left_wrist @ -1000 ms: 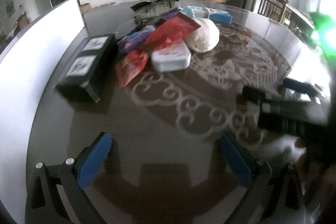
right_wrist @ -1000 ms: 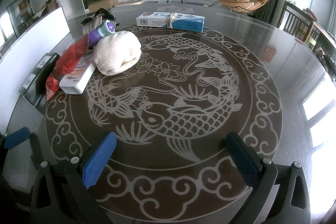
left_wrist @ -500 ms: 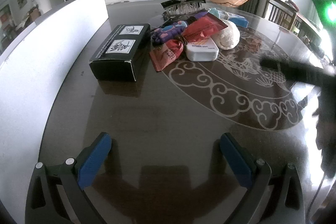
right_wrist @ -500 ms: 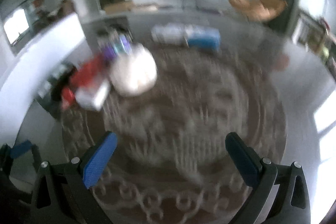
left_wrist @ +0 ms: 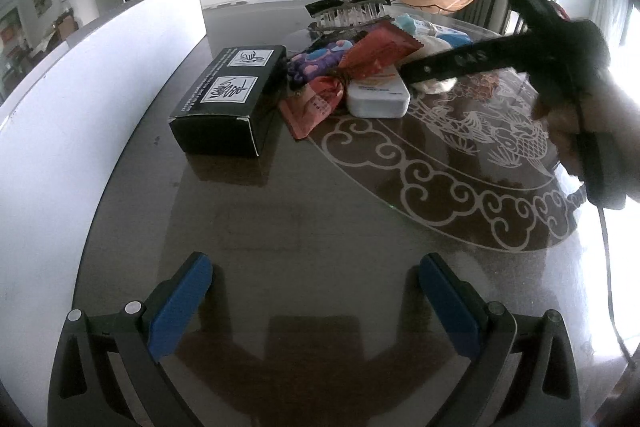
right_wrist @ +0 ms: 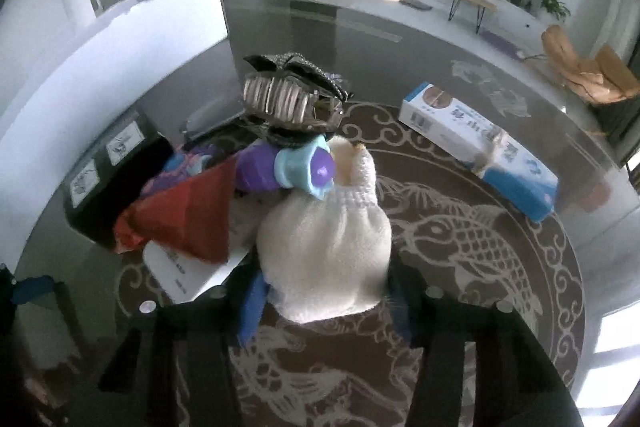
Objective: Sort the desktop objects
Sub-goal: 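Close the right tool on the white knit bag while moving the left tool toward the black box, then close the left tool on the black printed soap box while the right tool holds the knit bag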
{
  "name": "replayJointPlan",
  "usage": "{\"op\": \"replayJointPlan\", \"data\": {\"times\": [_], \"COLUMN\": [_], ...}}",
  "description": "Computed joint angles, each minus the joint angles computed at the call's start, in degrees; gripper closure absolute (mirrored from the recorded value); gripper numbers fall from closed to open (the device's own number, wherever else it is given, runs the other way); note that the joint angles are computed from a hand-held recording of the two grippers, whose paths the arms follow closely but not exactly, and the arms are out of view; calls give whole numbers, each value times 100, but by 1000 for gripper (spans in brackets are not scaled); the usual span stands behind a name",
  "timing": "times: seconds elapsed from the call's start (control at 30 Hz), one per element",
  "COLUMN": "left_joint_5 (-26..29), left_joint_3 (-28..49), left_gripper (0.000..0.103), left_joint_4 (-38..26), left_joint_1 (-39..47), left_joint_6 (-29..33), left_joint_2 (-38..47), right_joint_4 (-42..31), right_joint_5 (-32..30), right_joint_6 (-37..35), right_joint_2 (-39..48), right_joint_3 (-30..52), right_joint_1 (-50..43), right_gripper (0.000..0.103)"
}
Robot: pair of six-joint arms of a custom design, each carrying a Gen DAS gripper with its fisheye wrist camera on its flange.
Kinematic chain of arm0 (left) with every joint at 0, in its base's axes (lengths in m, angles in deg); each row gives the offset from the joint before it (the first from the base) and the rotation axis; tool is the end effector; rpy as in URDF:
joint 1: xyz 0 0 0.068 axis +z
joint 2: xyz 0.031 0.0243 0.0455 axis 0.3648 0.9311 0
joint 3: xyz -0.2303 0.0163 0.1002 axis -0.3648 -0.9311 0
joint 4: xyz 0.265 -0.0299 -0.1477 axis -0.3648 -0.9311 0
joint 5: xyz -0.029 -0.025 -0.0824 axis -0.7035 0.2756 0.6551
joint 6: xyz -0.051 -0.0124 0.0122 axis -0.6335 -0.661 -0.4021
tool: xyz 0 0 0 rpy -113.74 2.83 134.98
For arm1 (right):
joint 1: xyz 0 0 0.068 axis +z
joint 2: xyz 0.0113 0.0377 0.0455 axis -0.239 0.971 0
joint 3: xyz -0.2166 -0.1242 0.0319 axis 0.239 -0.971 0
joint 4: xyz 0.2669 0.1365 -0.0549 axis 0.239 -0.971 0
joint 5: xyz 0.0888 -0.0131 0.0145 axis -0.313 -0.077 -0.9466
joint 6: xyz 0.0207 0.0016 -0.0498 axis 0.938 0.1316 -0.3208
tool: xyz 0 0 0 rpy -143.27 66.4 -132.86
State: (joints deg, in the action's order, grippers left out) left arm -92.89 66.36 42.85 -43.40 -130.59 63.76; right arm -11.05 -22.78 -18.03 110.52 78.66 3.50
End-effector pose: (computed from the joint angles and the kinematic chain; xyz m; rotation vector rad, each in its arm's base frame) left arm 0.1398 -0.2488 0.1168 -0.4057 2.4979 0.1339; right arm 0.3825 0.1303 0.0313 -1.1511 2.3345 0.3149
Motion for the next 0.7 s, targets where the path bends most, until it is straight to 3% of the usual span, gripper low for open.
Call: {"op": "replayJointPlan", "data": {"times": [0.13,0.3,0.37,0.53,0.63,0.7], "left_joint_5": [1,66,-266,-164,600,1062], "left_joint_3": [1,-66,-167,-237,-488,-492], "left_gripper": [0,0,0,0,0,5], "left_joint_4": [0,-2,-102,132,880,1170], "left_joint_1": [0,62,163,1406,2415,2793], "left_joint_6": [1,28,87,1560,2387,2686], "left_joint_2": [2,-156,-551,-1288,-1493,-1299], "right_joint_4": [288,296,76,-456,-809,-1169], "right_joint_5": [-84,-718,-1124,-1803,-2119,-2321], "right_joint_6": [-157,-949,-1249,-1604,-1942,-2241], "right_joint_2": [-694,-2291,-2858,-3712,-4255,-4604], "right_joint_3": [-1027,-2881,-3407,-3985,-4301,-4446], "right_joint_1": [-320,-1387,-1941,-2672,-2960,-3186], "right_gripper": [52,51,51,51,51,51]}}
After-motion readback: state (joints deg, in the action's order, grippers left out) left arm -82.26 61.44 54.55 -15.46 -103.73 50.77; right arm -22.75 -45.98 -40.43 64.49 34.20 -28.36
